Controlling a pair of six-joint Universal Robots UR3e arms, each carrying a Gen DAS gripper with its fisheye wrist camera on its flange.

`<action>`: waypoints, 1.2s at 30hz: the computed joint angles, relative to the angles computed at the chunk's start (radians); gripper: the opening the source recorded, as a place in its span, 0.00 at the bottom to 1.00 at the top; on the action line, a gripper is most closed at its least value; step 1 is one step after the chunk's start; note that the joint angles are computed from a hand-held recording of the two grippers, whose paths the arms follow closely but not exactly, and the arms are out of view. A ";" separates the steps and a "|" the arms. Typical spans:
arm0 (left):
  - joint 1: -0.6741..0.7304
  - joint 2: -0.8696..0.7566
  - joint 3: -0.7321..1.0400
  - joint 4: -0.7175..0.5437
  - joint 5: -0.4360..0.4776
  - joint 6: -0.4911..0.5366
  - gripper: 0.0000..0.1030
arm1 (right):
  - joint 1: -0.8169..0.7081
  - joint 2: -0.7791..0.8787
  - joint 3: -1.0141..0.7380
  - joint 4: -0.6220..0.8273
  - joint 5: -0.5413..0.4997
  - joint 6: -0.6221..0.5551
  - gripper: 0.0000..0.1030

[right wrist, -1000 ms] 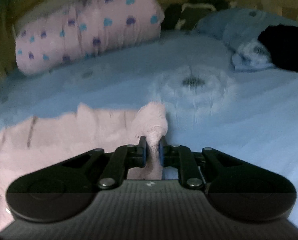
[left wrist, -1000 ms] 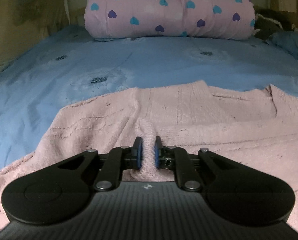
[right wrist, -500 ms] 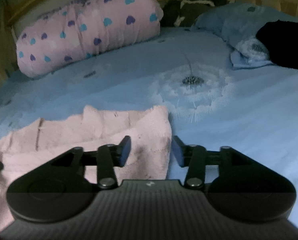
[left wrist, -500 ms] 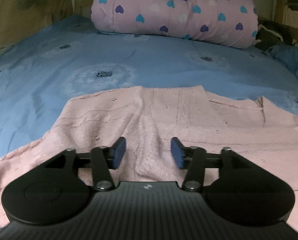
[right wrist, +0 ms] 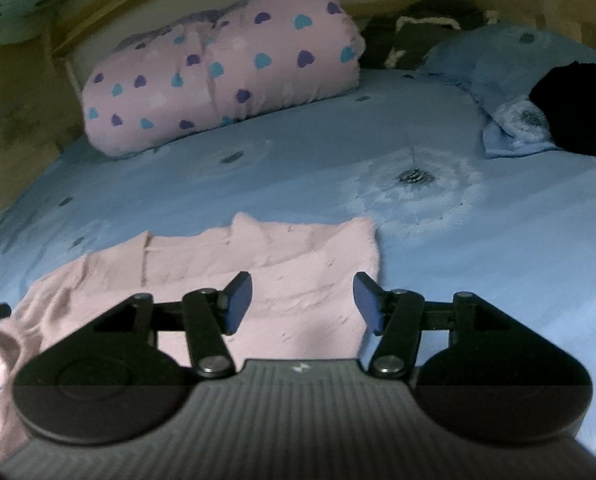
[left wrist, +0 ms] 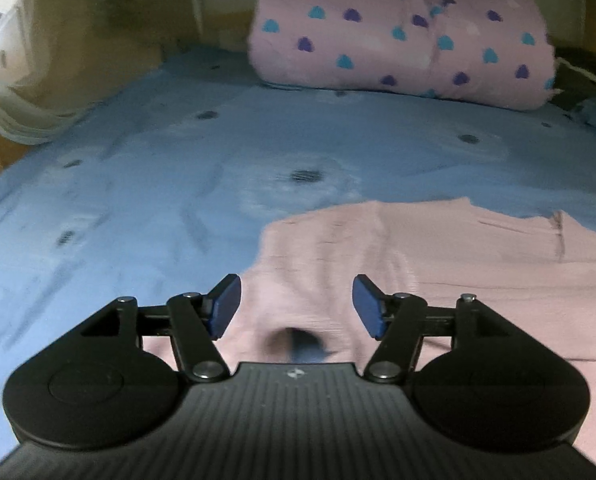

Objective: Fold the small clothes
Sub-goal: 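Move the left gripper to the other sleeve cuff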

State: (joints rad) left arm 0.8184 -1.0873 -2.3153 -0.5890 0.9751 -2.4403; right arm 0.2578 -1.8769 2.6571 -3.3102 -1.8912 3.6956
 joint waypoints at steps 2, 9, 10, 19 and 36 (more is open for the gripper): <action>0.070 0.031 0.035 -0.082 -0.024 0.065 0.66 | 0.030 -0.032 -0.011 0.046 -0.001 0.019 0.56; 0.312 0.060 0.142 -0.329 -0.099 0.321 0.70 | 0.184 -0.028 -0.005 0.065 -0.073 0.135 0.56; 0.335 0.047 0.157 -0.348 -0.097 0.341 0.70 | 0.212 -0.018 -0.006 0.067 -0.095 0.149 0.56; 0.508 -0.112 0.193 -0.394 -0.085 0.488 0.72 | 0.563 0.151 -0.093 0.157 -0.325 0.389 0.56; 0.574 -0.376 0.221 -0.415 -0.080 0.465 0.79 | 0.874 0.437 -0.306 0.425 -0.504 0.619 0.58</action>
